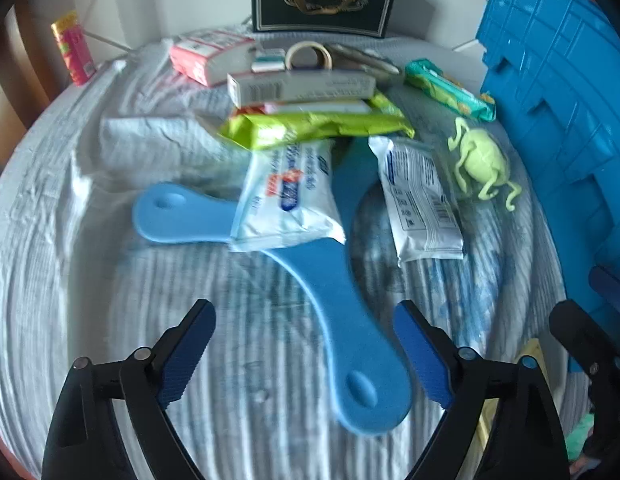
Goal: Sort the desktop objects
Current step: 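Move both open tools back over the table toward the blue mirror, then grasp the blue hand mirror with the left tool while the right tool grasps a white wipe pack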
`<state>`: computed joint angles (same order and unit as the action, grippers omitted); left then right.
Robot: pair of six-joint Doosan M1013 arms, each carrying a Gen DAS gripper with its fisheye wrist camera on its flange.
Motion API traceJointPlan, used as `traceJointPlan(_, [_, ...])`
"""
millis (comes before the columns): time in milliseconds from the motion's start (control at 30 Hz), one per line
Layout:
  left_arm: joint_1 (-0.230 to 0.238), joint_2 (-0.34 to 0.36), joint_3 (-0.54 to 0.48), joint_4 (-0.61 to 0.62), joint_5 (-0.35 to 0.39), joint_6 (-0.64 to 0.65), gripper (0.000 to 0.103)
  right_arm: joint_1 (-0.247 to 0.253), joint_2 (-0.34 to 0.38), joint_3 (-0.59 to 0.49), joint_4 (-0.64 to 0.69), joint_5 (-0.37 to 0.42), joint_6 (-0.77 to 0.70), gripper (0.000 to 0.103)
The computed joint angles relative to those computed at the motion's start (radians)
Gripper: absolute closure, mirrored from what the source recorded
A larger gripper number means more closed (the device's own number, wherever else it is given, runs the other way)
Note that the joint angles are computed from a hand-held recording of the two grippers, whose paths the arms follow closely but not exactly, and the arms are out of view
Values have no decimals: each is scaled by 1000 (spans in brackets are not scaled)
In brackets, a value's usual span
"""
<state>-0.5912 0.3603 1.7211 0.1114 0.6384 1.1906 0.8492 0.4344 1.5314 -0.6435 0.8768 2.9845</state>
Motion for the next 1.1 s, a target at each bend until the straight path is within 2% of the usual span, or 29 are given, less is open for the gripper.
traceJointPlan(100, [-8, 38, -17, 5, 29, -19, 29, -14, 3, 21, 35, -28, -37, 0])
traceJointPlan(133, [-9, 42, -14, 15, 19, -32, 30, -16, 7, 21, 42, -25, -50, 0])
traceJointPlan(167, [-11, 39, -8, 34, 4, -54, 39, -19, 10, 21, 50, -23, -62, 0])
traceJointPlan(200, [-13, 37, -5, 57, -3, -73, 43, -22, 14, 21, 56, -24, -71, 0])
traceJointPlan(267, [-7, 32, -1, 75, -11, -88, 64, -32, 16, 29, 70, -49, -71, 0])
traceJointPlan(300, [0, 30, 0, 64, -11, -82, 68, -38, 17, 31, 79, -63, -73, 0])
traceJointPlan(367, [21, 26, 1, 11, -12, -44, 69, -47, 23, 27, 91, -89, -82, 0])
traceJointPlan(467, [35, 22, 4, 13, -6, -35, 69, -59, 38, 9, 102, -124, -107, 0])
traceJointPlan(533, [42, 23, 2, 10, -3, -21, 65, -63, 56, -18, 103, -132, -136, 1])
traceJointPlan(567, [45, 27, 1, 13, -1, -16, 60, -65, 67, -34, 106, -130, -156, 5])
traceJointPlan(633, [51, 33, -3, 22, -3, -8, 55, -75, 93, -70, 133, -129, -203, 26])
traceJointPlan(700, [57, 41, -12, 5, -7, 14, 54, -89, 115, -95, 176, -131, -244, 30])
traceJointPlan(833, [60, 56, -28, 13, -15, 31, 52, -105, 149, -132, 232, -125, -295, 30])
traceJointPlan(1100, [55, 73, -45, 57, -38, 11, 52, -111, 191, -179, 242, -74, -324, 30])
